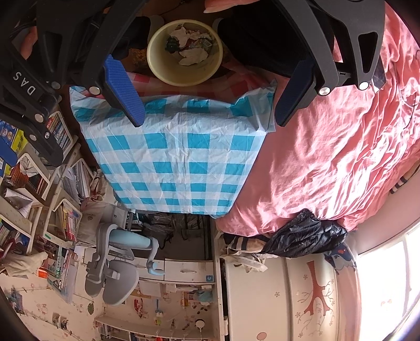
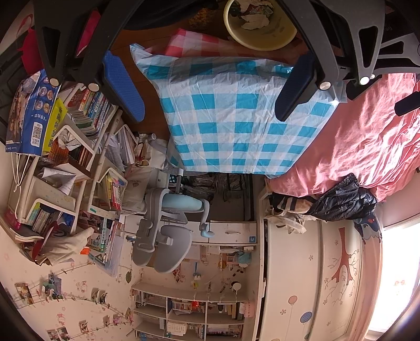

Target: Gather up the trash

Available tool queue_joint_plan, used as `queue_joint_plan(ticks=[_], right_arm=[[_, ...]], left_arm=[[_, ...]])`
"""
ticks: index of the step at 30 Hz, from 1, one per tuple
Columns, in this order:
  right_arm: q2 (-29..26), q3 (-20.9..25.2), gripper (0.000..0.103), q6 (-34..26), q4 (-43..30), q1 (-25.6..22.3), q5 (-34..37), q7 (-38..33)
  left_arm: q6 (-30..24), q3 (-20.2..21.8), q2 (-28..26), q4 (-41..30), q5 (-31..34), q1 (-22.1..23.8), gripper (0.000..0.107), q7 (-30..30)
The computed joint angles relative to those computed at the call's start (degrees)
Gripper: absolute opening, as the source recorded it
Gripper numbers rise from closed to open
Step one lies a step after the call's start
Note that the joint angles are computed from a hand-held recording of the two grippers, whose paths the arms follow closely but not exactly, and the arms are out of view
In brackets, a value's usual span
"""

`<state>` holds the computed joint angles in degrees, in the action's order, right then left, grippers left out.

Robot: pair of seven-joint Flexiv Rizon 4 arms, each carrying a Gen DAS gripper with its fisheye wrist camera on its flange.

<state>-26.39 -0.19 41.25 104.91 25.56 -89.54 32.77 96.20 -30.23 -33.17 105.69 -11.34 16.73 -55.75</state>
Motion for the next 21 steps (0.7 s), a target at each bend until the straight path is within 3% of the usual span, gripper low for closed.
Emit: queue_joint_plan(ticks=[21], right_arm=[[-0.2, 0.0, 0.095, 0.2, -0.2, 0.0, 0.1, -0.5]], left_arm=[[0.1, -1.6, -0.8, 0.2, 0.7, 1.6, 0.096, -0.9]])
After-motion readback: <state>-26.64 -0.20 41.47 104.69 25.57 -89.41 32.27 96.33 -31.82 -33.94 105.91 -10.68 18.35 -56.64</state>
